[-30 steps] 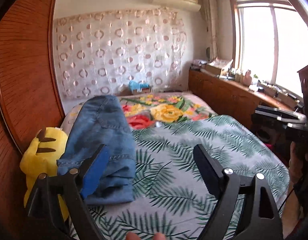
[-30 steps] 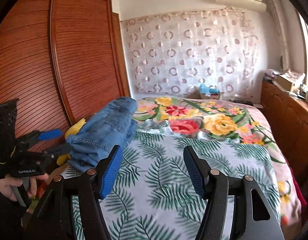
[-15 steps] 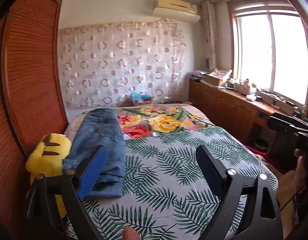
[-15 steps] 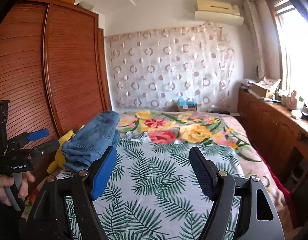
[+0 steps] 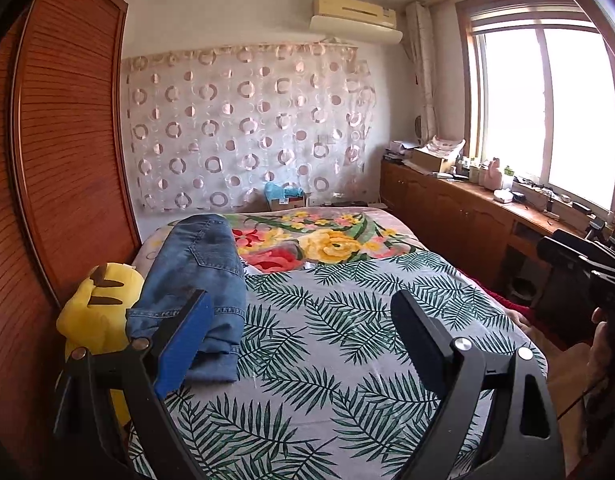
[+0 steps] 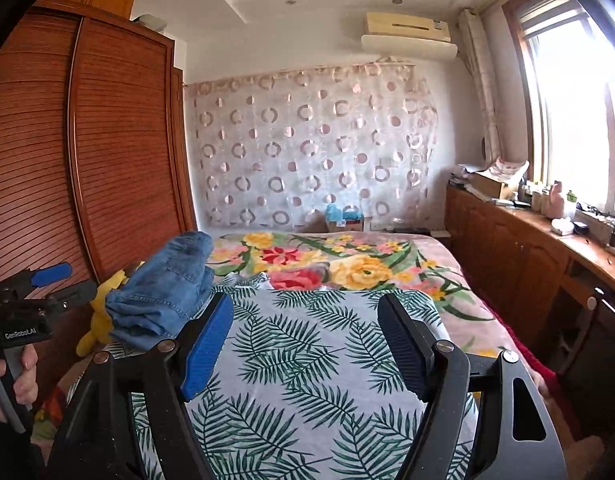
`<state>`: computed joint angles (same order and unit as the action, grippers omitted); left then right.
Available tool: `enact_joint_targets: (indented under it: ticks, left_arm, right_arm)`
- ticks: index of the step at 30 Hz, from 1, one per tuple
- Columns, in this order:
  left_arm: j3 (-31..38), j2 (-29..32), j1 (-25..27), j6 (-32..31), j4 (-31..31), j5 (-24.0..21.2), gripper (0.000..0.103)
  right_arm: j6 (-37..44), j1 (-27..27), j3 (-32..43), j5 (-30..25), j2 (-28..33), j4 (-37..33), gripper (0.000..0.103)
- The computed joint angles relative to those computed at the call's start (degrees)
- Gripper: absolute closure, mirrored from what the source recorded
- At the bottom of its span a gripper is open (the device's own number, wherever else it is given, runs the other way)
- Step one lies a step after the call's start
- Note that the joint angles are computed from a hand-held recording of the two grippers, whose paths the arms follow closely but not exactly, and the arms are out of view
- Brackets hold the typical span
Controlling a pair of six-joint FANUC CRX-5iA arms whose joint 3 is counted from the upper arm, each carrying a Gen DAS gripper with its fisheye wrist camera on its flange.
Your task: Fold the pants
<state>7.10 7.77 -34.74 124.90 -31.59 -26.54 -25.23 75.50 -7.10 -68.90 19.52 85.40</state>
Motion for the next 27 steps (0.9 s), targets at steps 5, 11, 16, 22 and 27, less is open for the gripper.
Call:
enact_joint_targets:
  ticks: [5,11,16,22,27]
  left_arm:
    - [-0.1,-0.1,-0.3,0.2,-0.5,-0.1,0.012]
    - [0.0,-0.1,-0.5,0.8,-1.0,-0.2,0.012]
    - [0.1,-0.1,-0.7,1.3,-1.4,-0.4,0.012]
    - [0.1,-0.2,-0.7,1.1,-1.4,-0.5,0.012]
    - [0.1,-0.2,-0.8,1.4,-1.5,-0.6,0.012]
  right_arm:
    - [-0.2,0.2,0.5,-0.3,0.5,0.0,0.027]
    - [-0.3,0.1,0.5,-0.3,0.5,0.0,0.027]
    - [-0.9,0.2,-0.8,-0.4,-0.2,0.1,0.027]
    - [-1.4,0.1,-1.5,-0.5,-0.7,0.4,0.027]
    - [-1.4,0.1,-1.6,-0.6,-0.7,0.4,0.027]
